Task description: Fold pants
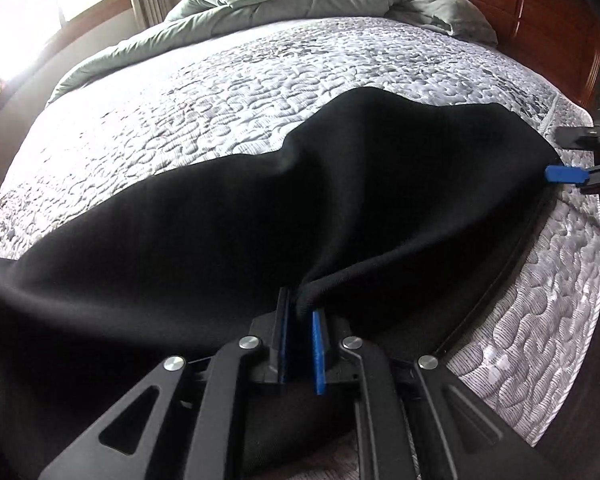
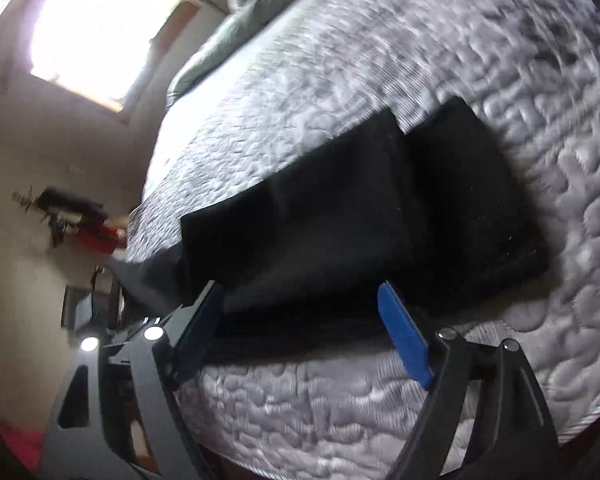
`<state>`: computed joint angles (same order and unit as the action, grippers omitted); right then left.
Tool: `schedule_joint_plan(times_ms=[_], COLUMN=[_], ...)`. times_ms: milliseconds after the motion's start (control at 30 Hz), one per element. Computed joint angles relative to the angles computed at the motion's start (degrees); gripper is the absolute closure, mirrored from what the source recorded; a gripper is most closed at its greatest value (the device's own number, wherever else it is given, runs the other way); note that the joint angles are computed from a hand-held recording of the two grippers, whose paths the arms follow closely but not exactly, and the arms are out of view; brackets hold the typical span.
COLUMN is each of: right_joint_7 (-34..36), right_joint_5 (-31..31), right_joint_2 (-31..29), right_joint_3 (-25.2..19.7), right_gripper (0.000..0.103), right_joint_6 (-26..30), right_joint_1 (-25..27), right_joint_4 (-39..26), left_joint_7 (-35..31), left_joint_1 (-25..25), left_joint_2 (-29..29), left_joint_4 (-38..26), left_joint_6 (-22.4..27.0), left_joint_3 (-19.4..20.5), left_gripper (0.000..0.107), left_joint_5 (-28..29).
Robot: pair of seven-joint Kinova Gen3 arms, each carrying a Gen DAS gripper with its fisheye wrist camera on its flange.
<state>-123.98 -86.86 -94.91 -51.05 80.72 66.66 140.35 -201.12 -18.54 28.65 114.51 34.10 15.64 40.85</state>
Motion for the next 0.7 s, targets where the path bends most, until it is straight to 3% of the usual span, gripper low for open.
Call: schedule_joint_plan(times_ms=[133,200,233,267,300,333,400,500,533,567,600,700], right_joint_7=[-5.0,-6.6,-6.4,-6.6,-7.0,-7.2,-9.3,-8.8,-8.7,-8.5,-8.6,-10.0], right_joint_5=[-2.3,-1.3,-0.6,-0.8,-2.0,-3.4,-3.5,1.4,2.2,2.7,3.1,2.3], right_joint_2=[-0.9,-1.5,-1.2,-1.1,-2.0,-3.0,-5.1,-2.3,-1.4,-0.7,-0.2,-0.3], right_joint_3=[-1.0,-0.5,-0.6,-0.9,-0.3,0.2,2.3,3.4,3.5,3.7,3.6,2.5], right_gripper=[0.025,0.039,0.056,0.081,0.096,0.103,0.103,0.099,0.089,0.070,0.062,0.057], right_joint_6=[0.7,1.0,1.0,0.5,0.7,0.7,1.4,2.6,3.0,3.2,3.5,4.0], right_joint_1=[2.4,3.0,3.5,3.6,3.9,3.7,4.1,4.6,4.4,3.9,3.4,2.2], right_joint_4=[1.3,0.6,0.4,0.9,2.2,3.6,5.3,3.3,2.5,2.6,2.4,1.3], left_joint_7=[1.7,2.7,3.5,4.2,5.0,5.8,6.4,7.4,7.5,7.7,7.9,10.1], left_joint_1=[1.0,1.6,2.1,2.3,2.6,2.8,2.6,3.3,3.6,3.8,4.0,4.9], left_joint_2=[-0.3,-0.6,-0.7,-0.8,-0.9,-1.2,-1.6,-2.0,-2.1,-2.1,-2.1,-1.8], left_joint_4=[-0.6,-0.7,-1.0,-1.2,-1.5,-1.7,-2.0,-2.3,-2.1,-1.9,-1.7,-1.7], left_joint_6=[0.6,0.5,0.7,1.0,1.4,1.9,2.7,2.9,2.4,1.9,1.3,0.5], left_joint_3=[-0.9,-1.1,-1.4,-1.5,-1.8,-1.9,-2.0,-2.4,-2.5,-2.4,-2.4,-2.5], left_gripper=[0.098,0.098,0.098,0.098,0.098,0.098,0.097,0.097,0.097,0.097,0.097,0.097], left_joint_5=[-1.4,-1.9,-2.4,-2.9,-3.4,-3.8,-4.0,-4.7,-4.8,-4.9,-4.9,-5.5])
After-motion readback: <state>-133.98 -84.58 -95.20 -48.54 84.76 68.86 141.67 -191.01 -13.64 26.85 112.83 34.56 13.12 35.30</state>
